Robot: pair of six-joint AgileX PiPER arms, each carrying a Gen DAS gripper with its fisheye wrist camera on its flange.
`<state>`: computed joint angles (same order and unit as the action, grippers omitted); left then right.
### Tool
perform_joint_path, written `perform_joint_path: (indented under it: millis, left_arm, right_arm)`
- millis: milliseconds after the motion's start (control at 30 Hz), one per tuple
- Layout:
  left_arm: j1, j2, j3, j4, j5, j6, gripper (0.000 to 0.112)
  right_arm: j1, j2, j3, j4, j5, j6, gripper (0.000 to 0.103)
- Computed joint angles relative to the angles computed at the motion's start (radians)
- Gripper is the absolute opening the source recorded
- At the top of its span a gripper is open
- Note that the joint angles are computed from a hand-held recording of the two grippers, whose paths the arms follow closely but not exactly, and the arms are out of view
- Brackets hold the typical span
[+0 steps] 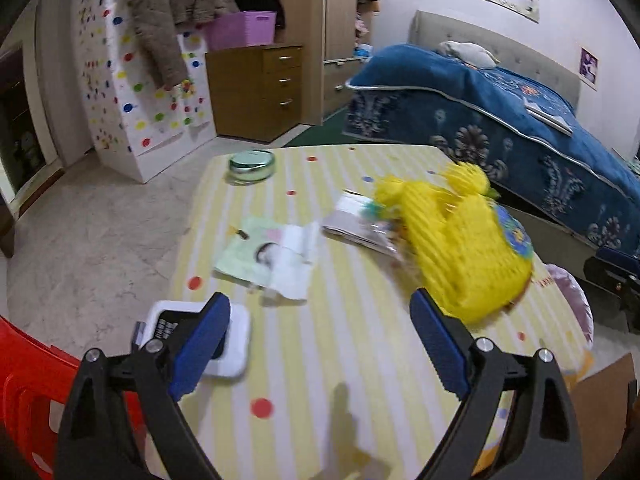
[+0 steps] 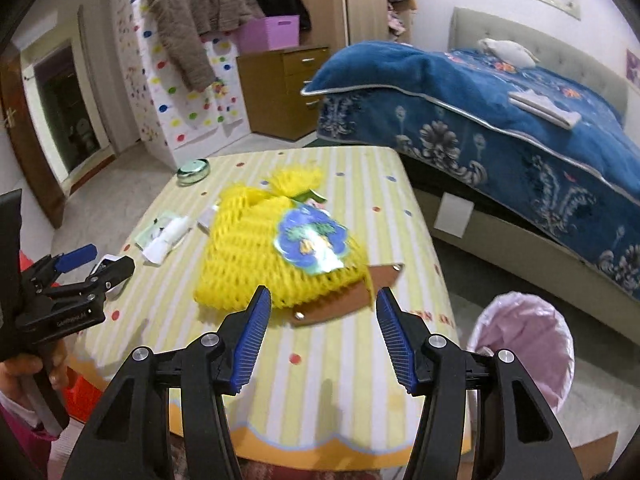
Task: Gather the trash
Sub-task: 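Move both open tools back over the table, then close the left tool on the green pouch with white strip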
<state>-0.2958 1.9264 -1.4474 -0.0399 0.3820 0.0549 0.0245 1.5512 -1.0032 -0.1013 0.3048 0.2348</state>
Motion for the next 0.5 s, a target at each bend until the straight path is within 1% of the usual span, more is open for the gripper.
perform_joint_path:
  millis: [67,167,300,333,400,433,500]
  left_arm:
    - [0.023,0.031,-0.037,-0.028,0.022,0.033,0.089]
    - [0.039,0.106,-0.139,0.047,0.072,-0.027,0.089]
    - [0.059,0.210,-0.302,0.056,0.152,-0.017,0.089]
    - [0.062,0.244,-0.355,0.051,0.180,-0.007,0.089]
    - [0.066,0.324,-0.481,0.043,0.266,0.010,0.089]
    - [0.066,0.371,-0.560,0.050,0.321,0.009,0.089]
    - [0.062,0.422,-0.643,0.056,0.377,0.017,0.089]
  right_arm:
    - [0.014,0.012,-0.013,-0.037,-0.002,0.037,0.056]
    - [0.020,0.033,-0.033,-0.045,-0.001,0.043,0.056]
    - [0.022,0.055,-0.055,-0.062,0.011,0.056,0.056]
    - [0.021,0.060,-0.060,-0.062,0.014,0.057,0.056]
    - [0.017,0.070,-0.070,-0.055,0.017,0.051,0.056]
    - [0.017,0.074,-0.074,-0.056,0.020,0.050,0.056]
    - [0.016,0.081,-0.079,-0.062,0.022,0.053,0.056]
